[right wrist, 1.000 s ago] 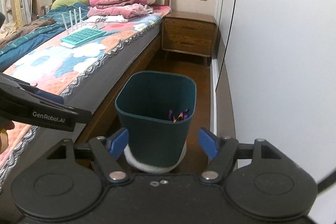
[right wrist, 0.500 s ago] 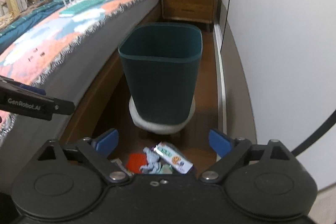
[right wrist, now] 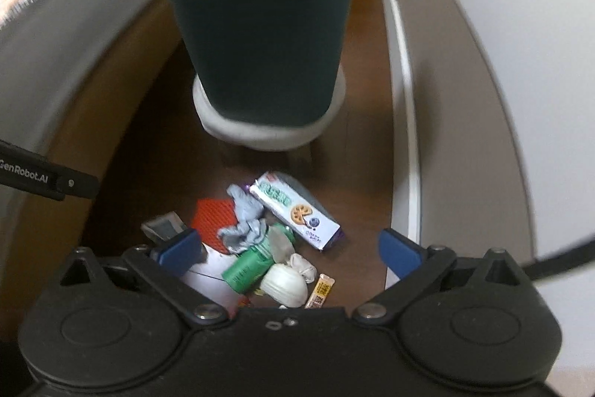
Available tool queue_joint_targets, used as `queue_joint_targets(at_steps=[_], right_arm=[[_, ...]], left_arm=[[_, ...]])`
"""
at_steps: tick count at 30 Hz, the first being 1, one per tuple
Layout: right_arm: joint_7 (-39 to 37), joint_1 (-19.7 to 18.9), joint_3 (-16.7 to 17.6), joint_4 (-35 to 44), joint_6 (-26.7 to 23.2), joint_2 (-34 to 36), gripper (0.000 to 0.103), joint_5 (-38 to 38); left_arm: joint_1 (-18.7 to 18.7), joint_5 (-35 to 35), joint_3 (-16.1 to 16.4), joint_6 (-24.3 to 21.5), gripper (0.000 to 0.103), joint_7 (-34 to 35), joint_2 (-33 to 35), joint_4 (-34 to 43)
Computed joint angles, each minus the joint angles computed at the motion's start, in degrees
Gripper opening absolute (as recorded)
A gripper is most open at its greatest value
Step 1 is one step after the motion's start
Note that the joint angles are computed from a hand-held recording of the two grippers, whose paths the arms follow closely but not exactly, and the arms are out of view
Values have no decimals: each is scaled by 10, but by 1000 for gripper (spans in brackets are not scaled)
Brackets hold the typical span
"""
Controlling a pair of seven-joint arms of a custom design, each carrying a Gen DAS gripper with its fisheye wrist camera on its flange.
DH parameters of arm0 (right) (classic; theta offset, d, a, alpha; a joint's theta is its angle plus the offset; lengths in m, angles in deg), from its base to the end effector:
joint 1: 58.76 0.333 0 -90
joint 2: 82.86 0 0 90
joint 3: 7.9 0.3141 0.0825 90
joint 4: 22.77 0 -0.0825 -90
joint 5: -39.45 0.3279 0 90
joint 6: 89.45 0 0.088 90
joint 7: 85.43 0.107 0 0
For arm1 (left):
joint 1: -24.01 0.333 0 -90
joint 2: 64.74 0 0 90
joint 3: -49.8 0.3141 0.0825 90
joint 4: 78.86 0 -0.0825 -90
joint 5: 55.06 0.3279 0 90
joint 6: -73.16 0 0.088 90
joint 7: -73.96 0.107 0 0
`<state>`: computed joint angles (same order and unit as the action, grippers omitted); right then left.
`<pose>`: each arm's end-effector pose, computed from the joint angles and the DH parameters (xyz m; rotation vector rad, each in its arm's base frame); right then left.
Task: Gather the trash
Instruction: 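Lower both tools back toward the remaining trash pile, then grasp the white printed wrapper with the left tool while the right tool grasps the white mask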
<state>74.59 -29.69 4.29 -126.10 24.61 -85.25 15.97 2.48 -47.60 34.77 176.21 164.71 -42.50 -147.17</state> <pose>0.4043 0.3248 0.5896 -1.5783 2.3180 -0.5022 0.5341 -0.3359 0.5924 -1.3489 2.6722 -0.2844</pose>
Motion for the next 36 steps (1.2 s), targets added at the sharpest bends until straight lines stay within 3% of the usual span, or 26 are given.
queue_joint_targets(at_steps=[3,8,16,25,32,36], right_arm=[[-65,-12,-16,-44,66,8,101,41],[-197,-22,-28,-87,134,42,101,103],[-301,-21,-40,-165,245,89,94,179],[-334,-5,-57,-224,341,140,90,181],[-318,22,-78,-220,371,185,90,154],[-302,40,-94,-209,372,199,86,131]], left_arm=[[-12,18,3,0,77,-1,40,11],[-31,53,15,2,77,-1,102,21],[-43,48,37,-62,77,-65,238,128],[-38,25,53,-89,77,-166,343,208],[-40,26,54,-88,77,-178,386,227],[-33,25,49,-42,77,-183,373,181]])
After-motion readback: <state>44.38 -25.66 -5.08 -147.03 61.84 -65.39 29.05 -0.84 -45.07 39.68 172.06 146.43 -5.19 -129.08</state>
